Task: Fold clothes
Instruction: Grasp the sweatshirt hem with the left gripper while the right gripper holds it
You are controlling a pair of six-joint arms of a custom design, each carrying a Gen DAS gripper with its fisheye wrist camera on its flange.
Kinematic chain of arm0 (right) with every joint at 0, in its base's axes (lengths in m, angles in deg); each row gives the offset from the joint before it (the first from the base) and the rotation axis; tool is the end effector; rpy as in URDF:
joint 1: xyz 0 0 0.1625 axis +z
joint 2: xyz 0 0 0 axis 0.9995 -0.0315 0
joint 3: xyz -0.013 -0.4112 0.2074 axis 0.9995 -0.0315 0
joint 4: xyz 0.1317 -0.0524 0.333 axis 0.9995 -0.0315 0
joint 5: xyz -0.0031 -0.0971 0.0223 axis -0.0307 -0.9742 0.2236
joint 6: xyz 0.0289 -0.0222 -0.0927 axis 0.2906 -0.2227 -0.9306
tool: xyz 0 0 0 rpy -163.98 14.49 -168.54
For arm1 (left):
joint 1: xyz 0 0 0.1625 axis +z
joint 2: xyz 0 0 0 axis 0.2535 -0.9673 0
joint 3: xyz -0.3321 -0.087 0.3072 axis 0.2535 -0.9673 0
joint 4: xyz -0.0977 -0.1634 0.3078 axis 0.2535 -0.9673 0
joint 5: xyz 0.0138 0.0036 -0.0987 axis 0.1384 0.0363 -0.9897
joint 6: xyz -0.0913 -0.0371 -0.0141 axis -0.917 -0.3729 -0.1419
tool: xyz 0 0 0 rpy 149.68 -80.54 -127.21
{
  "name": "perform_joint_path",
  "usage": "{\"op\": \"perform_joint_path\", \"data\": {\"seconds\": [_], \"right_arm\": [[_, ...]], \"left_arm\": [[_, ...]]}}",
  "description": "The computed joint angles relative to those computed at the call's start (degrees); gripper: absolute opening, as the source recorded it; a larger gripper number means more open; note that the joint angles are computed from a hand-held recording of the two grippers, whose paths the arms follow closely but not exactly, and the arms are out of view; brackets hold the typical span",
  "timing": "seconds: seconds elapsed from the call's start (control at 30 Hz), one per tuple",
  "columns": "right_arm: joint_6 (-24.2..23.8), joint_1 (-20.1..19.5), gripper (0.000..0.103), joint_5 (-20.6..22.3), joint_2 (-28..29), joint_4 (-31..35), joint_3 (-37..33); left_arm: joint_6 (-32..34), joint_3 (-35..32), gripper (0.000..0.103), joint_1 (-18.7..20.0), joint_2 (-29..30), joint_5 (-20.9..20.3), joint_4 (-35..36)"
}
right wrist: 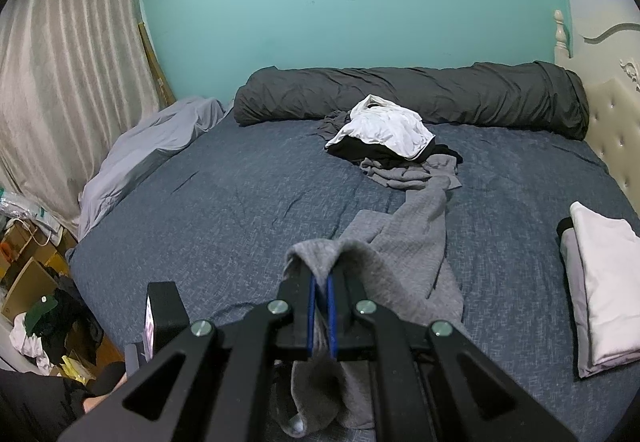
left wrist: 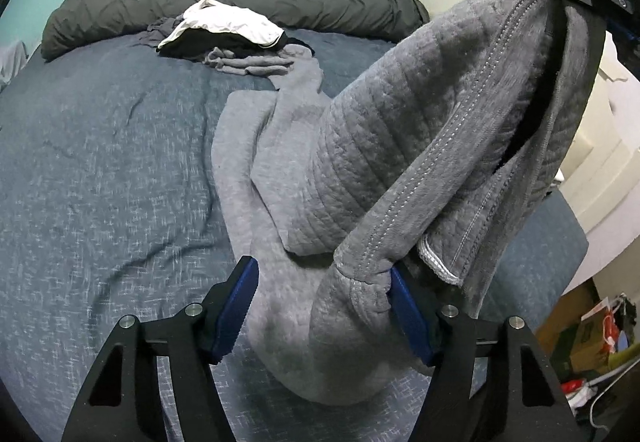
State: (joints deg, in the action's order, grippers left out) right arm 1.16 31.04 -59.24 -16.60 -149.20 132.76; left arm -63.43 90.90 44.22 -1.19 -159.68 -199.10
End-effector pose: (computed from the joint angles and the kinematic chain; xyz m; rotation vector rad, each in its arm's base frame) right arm 0.4172 -0.6090 0.3089 0.3870 -2.3310 1.1362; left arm -0.2602 -0.7328 0.2665 1.2455 2.6392 -0.3139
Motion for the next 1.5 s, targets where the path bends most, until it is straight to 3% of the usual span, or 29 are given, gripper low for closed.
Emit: {"op": "perform_joint_path", "data": {"seconds": [0.63,0.8,1.1,1.13,1.17,1.3,1.5], "right_arm": [[-1.55,0.0,0.005,0.38,0.26,-0.63,0.05],[-1.67,-0.06,0.005,0.67,0.27,-0.46,-0.09],[-1.22,-0.45,0.005,1.1,-0.06,-0.46,0.33],[-1.16,-0.49,0.005,1.09,-0.09,-0.45,0.4],[-1.14,-0.53,0.005,1.04,-0.09,-0.43,0.42],[-0.7,-0.94,0.005,0.79,-0.19,-0.29,0.76],[1.44,-2.65,0.006,-0.67,-0.49,-0.46,1.97]], "left_arm": [[3.11,-0.07,0.069,-0.72,0.27,-0.39,-0.31],[2.43,-0.04,0.082,-0.78,0.62,0.75,-0.97],[2.89,-0.36,0.081,-0.34,1.19,0.84,-1.94],[3.14,-0.45,0.08,-0.27,1.24,0.89,-1.98],[3.4,-0.61,0.072,-0.22,1.3,0.89,-1.84],[5.31,-0.66,0.028,-0.18,1.19,1.3,-2.07],[8.36,-3.03,0.004,-0.13,1.33,1.16,-0.92]]}}
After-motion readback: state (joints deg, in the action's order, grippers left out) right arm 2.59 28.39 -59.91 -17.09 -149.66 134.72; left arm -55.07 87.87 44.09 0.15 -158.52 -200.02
